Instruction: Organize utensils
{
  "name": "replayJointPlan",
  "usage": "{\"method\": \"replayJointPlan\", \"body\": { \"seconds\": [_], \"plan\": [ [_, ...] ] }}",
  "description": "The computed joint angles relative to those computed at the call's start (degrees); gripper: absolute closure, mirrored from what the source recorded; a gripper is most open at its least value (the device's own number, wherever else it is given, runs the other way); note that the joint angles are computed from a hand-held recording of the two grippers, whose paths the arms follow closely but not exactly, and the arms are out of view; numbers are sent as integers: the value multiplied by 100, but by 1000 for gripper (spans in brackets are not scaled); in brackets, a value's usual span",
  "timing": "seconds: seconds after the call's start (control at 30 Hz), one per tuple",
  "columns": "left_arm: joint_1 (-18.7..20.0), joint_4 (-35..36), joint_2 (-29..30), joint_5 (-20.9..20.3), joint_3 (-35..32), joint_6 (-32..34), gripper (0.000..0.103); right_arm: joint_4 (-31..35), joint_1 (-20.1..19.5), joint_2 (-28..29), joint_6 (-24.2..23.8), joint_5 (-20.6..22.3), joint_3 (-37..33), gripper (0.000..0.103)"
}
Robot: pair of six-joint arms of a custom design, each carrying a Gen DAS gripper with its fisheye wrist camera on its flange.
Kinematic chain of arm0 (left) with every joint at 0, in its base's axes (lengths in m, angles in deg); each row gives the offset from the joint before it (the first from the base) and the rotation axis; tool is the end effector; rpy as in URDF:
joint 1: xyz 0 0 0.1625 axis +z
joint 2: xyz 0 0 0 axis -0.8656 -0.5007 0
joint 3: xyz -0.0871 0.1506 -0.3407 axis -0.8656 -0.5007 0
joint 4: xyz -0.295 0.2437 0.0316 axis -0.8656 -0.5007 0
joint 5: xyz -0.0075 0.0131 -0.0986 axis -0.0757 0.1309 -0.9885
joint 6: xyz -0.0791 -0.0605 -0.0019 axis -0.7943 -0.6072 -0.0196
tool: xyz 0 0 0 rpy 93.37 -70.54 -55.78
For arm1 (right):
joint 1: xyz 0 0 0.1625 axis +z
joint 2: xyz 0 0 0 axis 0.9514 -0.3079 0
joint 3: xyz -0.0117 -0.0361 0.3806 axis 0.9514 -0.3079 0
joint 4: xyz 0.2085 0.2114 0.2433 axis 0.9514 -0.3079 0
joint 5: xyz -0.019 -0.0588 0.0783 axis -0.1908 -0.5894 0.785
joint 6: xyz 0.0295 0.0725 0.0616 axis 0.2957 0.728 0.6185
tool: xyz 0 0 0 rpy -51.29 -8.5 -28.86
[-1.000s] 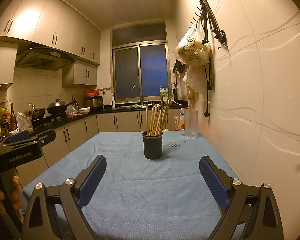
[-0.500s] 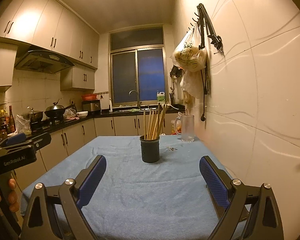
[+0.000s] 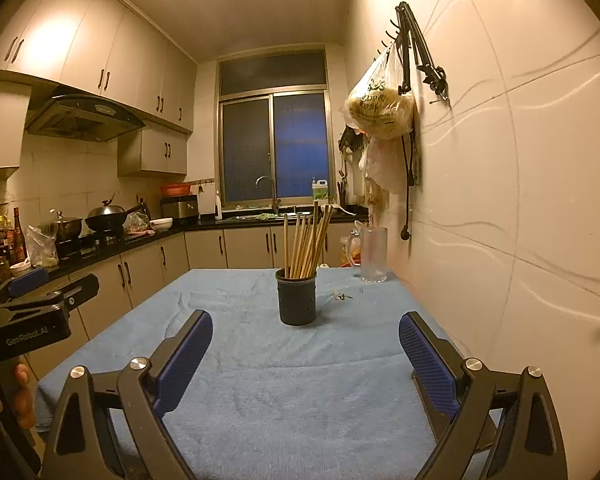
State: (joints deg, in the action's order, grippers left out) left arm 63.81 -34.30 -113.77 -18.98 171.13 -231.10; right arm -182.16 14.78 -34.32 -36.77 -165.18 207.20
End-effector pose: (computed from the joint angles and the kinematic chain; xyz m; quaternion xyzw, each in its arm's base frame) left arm -0.3782 -0.2485 0.0885 0.0666 0.6636 -0.6082 0.4304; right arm 0.1395 -0.2520 0.3296 0.3889 -0.7657 0.4901 0.1492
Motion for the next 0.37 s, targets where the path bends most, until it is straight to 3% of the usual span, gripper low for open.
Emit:
{"method": "replayJointPlan", "body": {
  "seconds": [0.37],
  "plan": [
    [361, -765, -273, 248, 312, 658, 0, -542, 181, 992, 150, -420, -283, 7]
  ]
}}
